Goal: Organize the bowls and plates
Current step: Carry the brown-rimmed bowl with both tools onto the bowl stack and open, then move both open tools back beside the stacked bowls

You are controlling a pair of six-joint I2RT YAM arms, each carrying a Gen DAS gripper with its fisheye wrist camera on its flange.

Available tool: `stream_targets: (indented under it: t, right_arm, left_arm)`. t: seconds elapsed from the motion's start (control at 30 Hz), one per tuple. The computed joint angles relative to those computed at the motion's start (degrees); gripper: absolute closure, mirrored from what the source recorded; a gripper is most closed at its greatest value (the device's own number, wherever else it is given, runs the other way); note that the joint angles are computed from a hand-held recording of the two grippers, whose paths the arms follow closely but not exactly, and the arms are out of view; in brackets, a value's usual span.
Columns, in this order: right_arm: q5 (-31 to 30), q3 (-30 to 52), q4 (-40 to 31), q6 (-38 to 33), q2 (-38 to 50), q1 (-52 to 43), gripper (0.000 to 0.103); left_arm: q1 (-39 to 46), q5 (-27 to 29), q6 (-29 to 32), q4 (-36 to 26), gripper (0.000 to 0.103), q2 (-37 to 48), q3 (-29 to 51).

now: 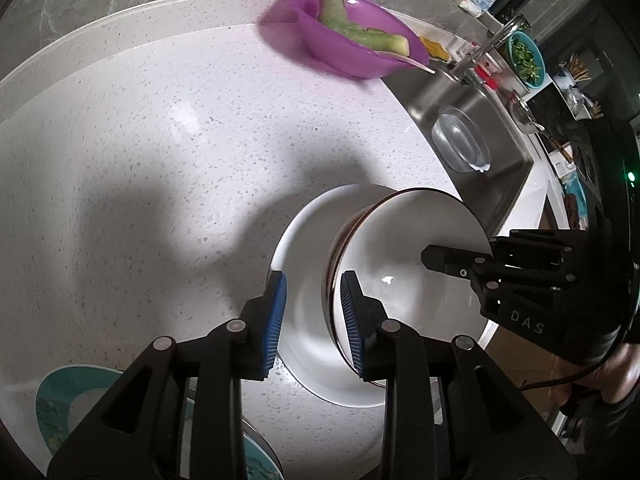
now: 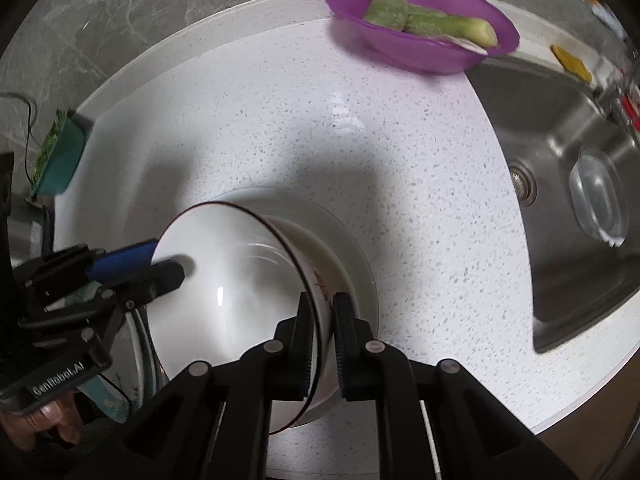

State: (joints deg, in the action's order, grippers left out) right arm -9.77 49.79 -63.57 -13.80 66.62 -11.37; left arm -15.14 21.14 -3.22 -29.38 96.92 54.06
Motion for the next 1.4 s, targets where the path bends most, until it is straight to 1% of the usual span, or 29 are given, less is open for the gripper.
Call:
stream_targets:
  t: [0.07, 0.13, 0.23, 0.33, 0.4, 0.47, 0.5, 0.53, 0.57, 0.6, 0.63, 0.73, 0.87, 0.93, 1.07, 1.13, 1.2, 1.27, 1.33, 1.37, 1.4]
  right_arm:
    - [1.7, -0.4, 0.4, 0.7, -0.8, 1.9, 0.090]
    - [2.6, -0.8, 0.6, 1.2, -1.4, 3.0, 0.087]
    - [4.1, -1.3, 0.8, 1.6, -2.4, 4.5, 0.086]
    - [5.2, -1.3, 1.1, 2.0, -3.0, 5.8, 0.081]
    - [5.4, -1.0, 1.1, 2.1, -2.9, 6.4, 0.076]
    - [4.8, -0.6, 0.8, 2.3, -3.1, 6.3, 0.067]
    - [4.3, -0.7, 0.6, 2.6, -3.6, 6.2, 0.064]
    - [3.2, -0.5, 0.3, 2.5, -3.5, 5.5, 0.058]
    - [0.9, -0.2, -0.1, 2.1, -3.1, 3.9, 0.053]
    - [0.0, 0.0, -0.2, 1.8, -2.8, 2.9, 0.053]
    - [-0.1, 0.0, 0.0, 1.6, -2.8, 2.8, 0.054]
    - [0.8, -0.3, 0.1, 2.0, -3.5, 3.9, 0.054]
    - [3.5, -0.6, 1.1, 2.0, -5.2, 5.6, 0.053]
    - [4.3, -0.7, 1.2, 1.8, -5.8, 6.3, 0.051]
    - [2.4, -1.4, 1.8, 0.5, -5.4, 4.7, 0.051]
    - [0.5, -0.7, 1.3, -0.8, -4.9, 2.7, 0.051]
    - [-3.4, 0.8, 0.2, -3.8, -4.4, -2.2, 0.052]
    - [-7.6, 2.3, -0.6, -7.4, -3.8, -9.2, 0.052]
    - [-11.3, 3.6, -1.5, -11.1, -2.1, -17.1, 0.052]
    - [-13.0, 4.4, -2.1, -13.5, -0.7, -21.3, 0.052]
    - [-14.2, 5.1, -2.8, -15.9, 1.0, -25.1, 0.052]
  left_arm:
    - [0.3, 0.2, -0.1, 0.2, 0.077, 0.3, 0.0]
    - [0.4, 0.3, -0.1, 0.4, 0.077, 0.7, 0.1]
    - [0.6, 0.7, -0.5, 0.7, 0.075, 0.6, -0.2]
    - [0.6, 1.0, -0.8, 1.0, 0.075, 0.5, -0.4]
    - [0.6, 1.1, -1.0, 1.2, 0.075, 0.6, -0.5]
    - [0.8, 1.3, -1.2, 1.6, 0.075, 0.5, -0.7]
    - [1.0, 1.3, -1.2, 1.8, 0.075, 0.3, -0.8]
    - [1.2, 1.3, -1.4, 1.9, 0.074, 0.2, -0.9]
    - [1.5, 1.4, -1.5, 1.9, 0.067, 0.2, -0.9]
    - [1.6, 1.4, -1.7, 2.1, 0.062, 0.1, -1.2]
    - [1.9, 1.5, -1.7, 2.4, 0.055, -0.1, -1.5]
    - [2.1, 1.7, -2.1, 2.6, 0.054, -0.4, -1.9]
    - [1.9, 1.8, -2.4, 2.9, 0.054, -0.6, -2.2]
    - [1.8, 1.8, -2.7, 2.9, 0.054, -0.5, -2.2]
    - [1.8, 2.0, -2.7, 2.6, 0.054, -0.8, -2.4]
    - [2.2, 2.5, -1.7, 1.6, 0.054, -0.7, -1.7]
    - [2.4, 2.6, 1.0, -0.4, 0.045, -1.1, -0.9]
    - [2.9, 1.7, 5.2, -2.5, 0.029, -2.0, -0.3]
    - [3.6, 0.2, 10.7, -6.2, 0.024, -2.4, 1.0]
    - [4.1, -0.5, 12.3, -7.6, 0.022, -2.1, 1.7]
    - [5.0, -2.5, 14.3, -9.4, 0.021, -1.8, 2.7]
